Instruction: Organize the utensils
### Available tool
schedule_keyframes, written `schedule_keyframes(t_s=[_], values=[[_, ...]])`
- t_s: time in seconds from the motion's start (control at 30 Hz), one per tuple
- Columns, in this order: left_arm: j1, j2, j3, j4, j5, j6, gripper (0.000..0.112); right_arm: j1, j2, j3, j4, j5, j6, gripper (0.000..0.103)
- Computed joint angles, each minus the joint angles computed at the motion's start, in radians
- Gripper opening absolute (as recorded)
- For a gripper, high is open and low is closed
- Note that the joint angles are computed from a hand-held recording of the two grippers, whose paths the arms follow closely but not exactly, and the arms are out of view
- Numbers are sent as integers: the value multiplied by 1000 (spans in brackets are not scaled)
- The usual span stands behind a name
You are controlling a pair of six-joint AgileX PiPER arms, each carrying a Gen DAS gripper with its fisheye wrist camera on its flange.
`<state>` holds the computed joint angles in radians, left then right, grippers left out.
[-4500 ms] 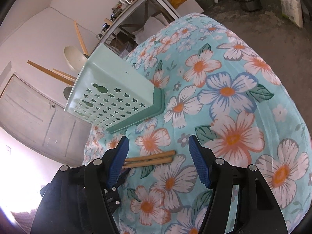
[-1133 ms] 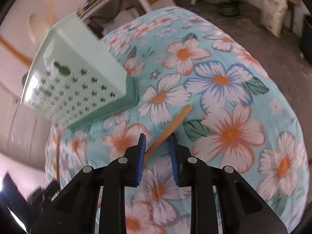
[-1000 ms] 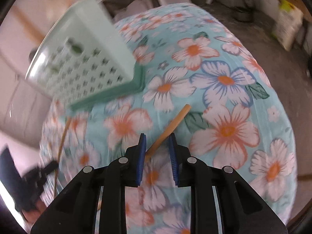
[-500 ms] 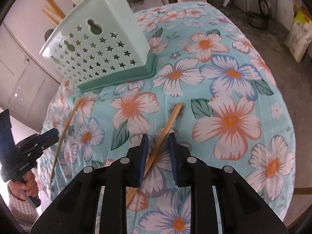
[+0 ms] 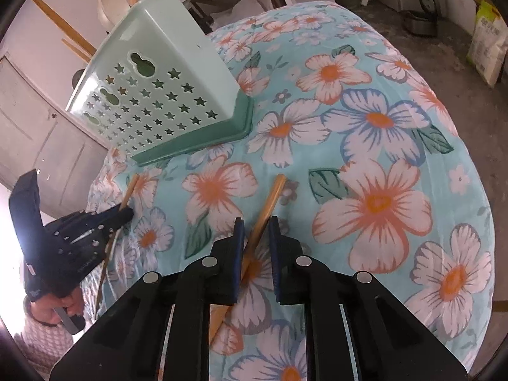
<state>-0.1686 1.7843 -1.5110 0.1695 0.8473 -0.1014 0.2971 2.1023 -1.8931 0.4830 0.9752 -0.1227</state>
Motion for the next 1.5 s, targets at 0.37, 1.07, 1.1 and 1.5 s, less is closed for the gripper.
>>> schedule_keyframes(t_s=[0.37, 1.07, 1.1, 1.5], values=[[-16, 3, 2, 38, -2, -27, 9, 48, 61, -120, -72, 54, 72, 18], [140, -35, -13, -310, -17, 161, 6, 41, -33, -98, -18, -57, 66, 4], [165, -45, -21, -366, -9, 195, 6, 40, -54, -90, -9, -73, 56, 4], [367, -122, -120, -857, 137, 373, 6, 41, -220, 11, 104, -196, -104, 4]])
